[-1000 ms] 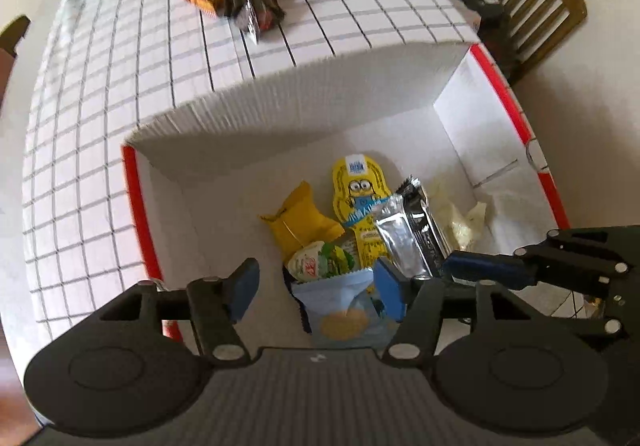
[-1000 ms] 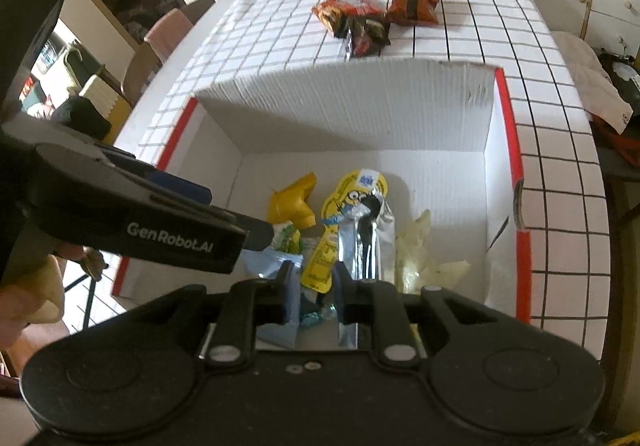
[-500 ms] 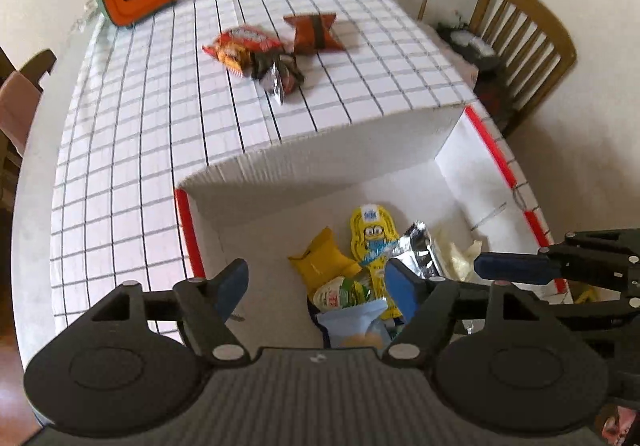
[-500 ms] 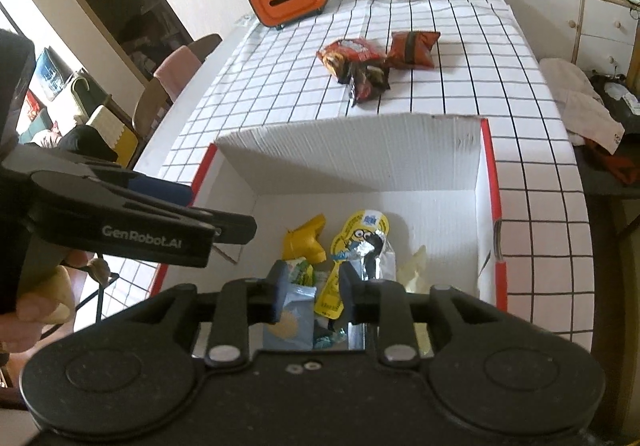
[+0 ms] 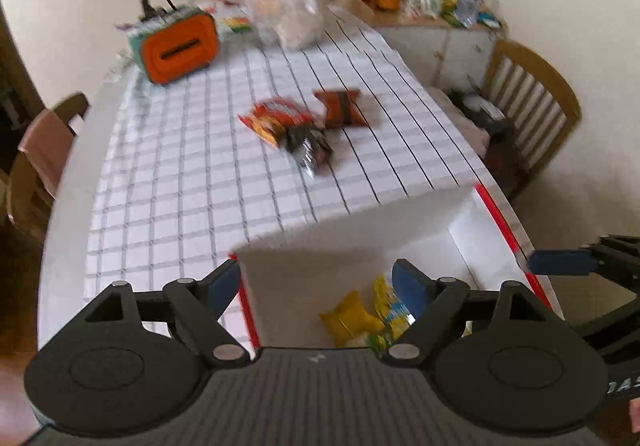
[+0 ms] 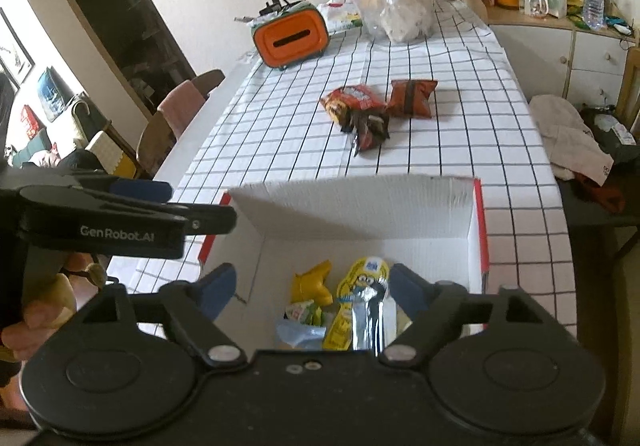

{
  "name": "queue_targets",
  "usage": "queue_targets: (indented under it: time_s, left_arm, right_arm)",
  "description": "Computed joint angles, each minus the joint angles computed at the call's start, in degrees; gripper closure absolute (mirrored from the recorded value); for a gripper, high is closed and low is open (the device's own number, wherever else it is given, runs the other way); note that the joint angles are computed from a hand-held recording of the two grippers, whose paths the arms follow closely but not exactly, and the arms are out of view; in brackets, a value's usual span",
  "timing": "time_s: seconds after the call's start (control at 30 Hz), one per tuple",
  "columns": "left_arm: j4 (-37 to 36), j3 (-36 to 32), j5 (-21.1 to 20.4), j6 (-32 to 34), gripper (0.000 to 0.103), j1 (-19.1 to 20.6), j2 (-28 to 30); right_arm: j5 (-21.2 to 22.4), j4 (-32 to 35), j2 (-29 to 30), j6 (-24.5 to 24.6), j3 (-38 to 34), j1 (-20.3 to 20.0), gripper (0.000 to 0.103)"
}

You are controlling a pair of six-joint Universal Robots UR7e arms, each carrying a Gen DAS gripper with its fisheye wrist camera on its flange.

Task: Organize snacks
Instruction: 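Raise both open tools out of the box toward the table, then grasp the dark-wrapped chocolate with the left gripper while the right grasps the orange-brown striped bag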

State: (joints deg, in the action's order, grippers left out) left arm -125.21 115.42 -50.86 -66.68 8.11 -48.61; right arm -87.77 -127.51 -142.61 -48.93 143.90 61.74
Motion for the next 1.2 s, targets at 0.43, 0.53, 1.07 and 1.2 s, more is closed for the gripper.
queue_targets:
  time_s: [0.43, 0.53, 1.07, 1.2]
  left_arm:
    - [3.24, -7.87, 3.19, 1.25, 0.018, 8.96, 2.31]
    - [3.67, -10.19, 3.09, 2.36, 0.018, 11.3, 3.82]
    - [7.63, -24.21, 2.32, 6.83, 0.018, 21.06, 13.66]
    - [9.29, -28.15, 1.45, 7.46, 0.018, 23.27, 16.5]
  right_arm:
    - [-10.16, -14.24, 22.06, 10.36, -11.45, 13.72, 0.005]
    - [-11.54, -16.05, 27.51, 13.24, -14.63, 14.47, 0.005]
    - [-18.96, -24.13, 51.26, 18.37, -29.48, 18.33, 0.006]
    - [-20.61, -24.15, 56.57, 19.58, -33.3, 18.56, 0.006]
